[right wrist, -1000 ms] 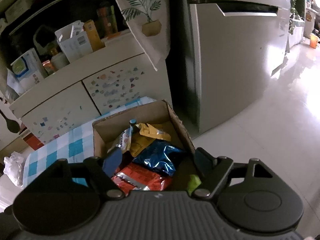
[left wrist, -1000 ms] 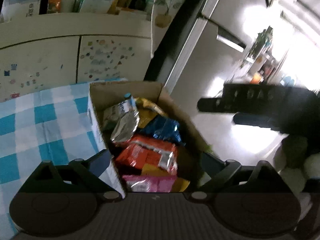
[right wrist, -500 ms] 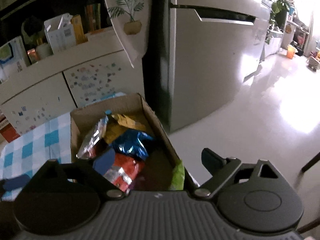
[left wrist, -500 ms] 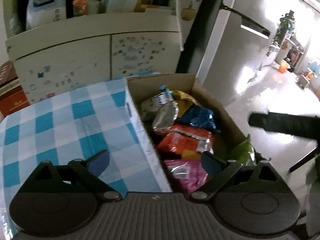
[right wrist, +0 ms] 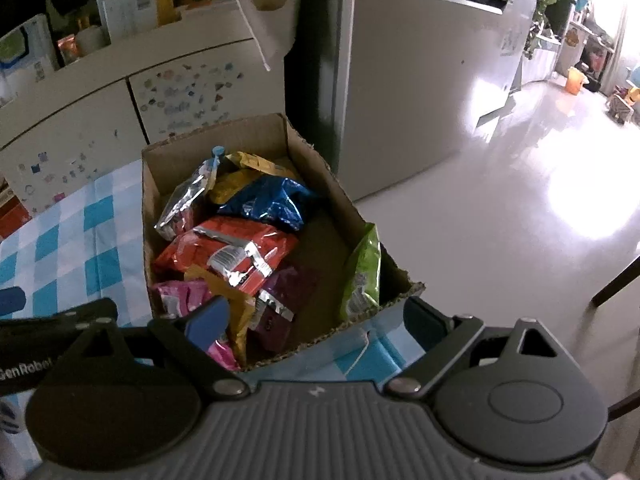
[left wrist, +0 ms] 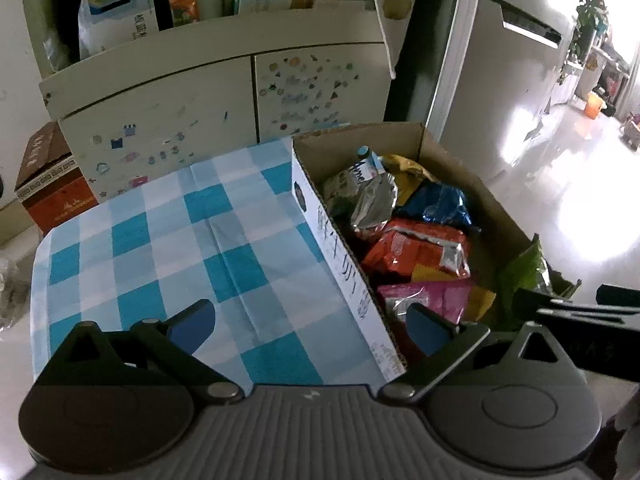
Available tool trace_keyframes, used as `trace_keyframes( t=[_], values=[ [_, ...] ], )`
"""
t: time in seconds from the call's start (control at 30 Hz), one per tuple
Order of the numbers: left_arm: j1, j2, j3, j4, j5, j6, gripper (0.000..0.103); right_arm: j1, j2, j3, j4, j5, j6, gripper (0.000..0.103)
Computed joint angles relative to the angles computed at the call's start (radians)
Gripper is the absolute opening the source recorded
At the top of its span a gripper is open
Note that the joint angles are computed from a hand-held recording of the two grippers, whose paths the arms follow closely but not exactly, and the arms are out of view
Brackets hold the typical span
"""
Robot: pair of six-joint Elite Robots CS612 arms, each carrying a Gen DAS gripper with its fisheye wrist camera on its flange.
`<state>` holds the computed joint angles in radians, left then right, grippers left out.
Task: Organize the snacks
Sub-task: 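Open both grippers to drop the pink and green bags into the box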
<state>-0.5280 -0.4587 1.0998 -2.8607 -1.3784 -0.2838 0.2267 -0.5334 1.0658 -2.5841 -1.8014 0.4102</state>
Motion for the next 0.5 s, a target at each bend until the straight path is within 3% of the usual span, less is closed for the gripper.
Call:
trace_keyframes(
  t=[0.5],
  values=[
    [-0.012, 0.012, -0.032, 0.065, 0.114, 0.018, 0.103, 0.0, 0.007, -0.014, 0.025, 0.013, 0.019, 0.094]
  ],
)
